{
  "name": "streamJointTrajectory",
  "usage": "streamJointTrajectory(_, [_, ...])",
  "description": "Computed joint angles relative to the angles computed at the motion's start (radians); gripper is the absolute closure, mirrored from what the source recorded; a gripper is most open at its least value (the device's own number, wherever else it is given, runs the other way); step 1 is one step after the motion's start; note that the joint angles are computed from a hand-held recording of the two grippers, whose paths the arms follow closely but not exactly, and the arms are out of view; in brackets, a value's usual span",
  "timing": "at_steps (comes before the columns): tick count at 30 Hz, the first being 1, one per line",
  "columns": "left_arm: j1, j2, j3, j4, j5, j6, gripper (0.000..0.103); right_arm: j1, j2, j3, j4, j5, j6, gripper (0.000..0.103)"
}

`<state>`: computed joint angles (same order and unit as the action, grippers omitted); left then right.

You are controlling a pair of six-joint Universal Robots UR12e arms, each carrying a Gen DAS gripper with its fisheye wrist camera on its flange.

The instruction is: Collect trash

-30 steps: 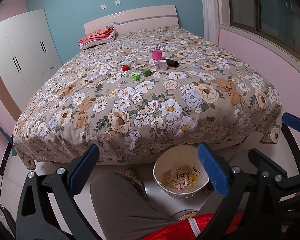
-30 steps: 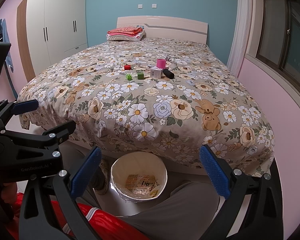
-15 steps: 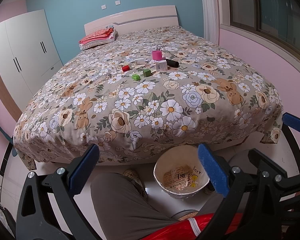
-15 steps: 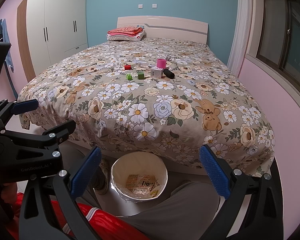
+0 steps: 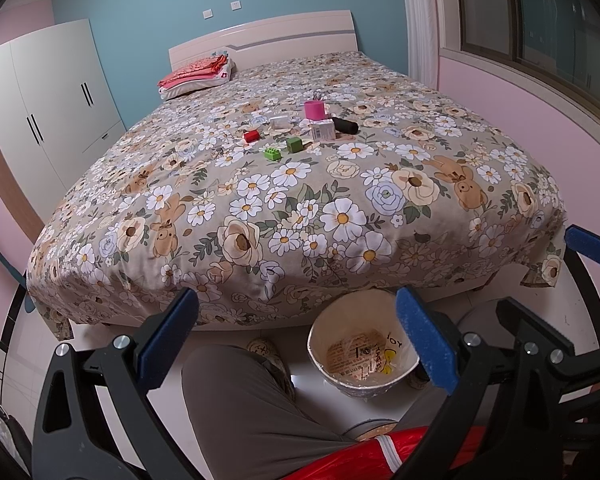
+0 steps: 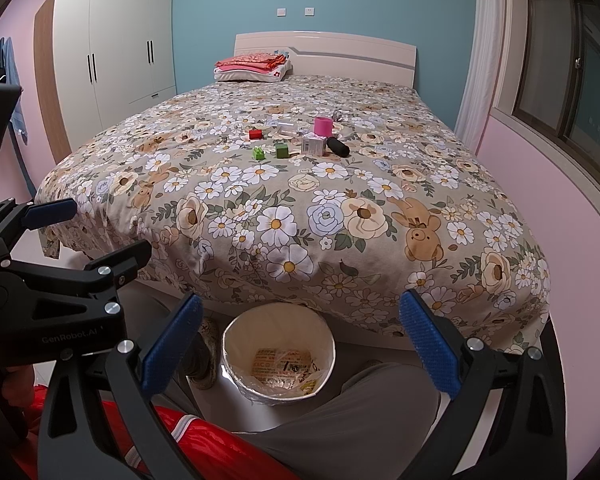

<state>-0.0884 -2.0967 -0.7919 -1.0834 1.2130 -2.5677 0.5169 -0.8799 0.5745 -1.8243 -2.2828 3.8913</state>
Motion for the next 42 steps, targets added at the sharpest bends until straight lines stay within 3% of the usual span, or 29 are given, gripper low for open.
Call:
streamJointTrajectory(31, [-0.001,0.0,0.0,-0.002,0.002,0.001,0.007,0.0,0.003,-0.01,0.006,-0.001,-0.002,0.003])
streamJointTrajectory(42, [0.011,-0.033,0.069,-0.045,-0.008,0.009,0.007,-0.006,0.029,-0.051,0.019,-0.007,-0.01,0.003])
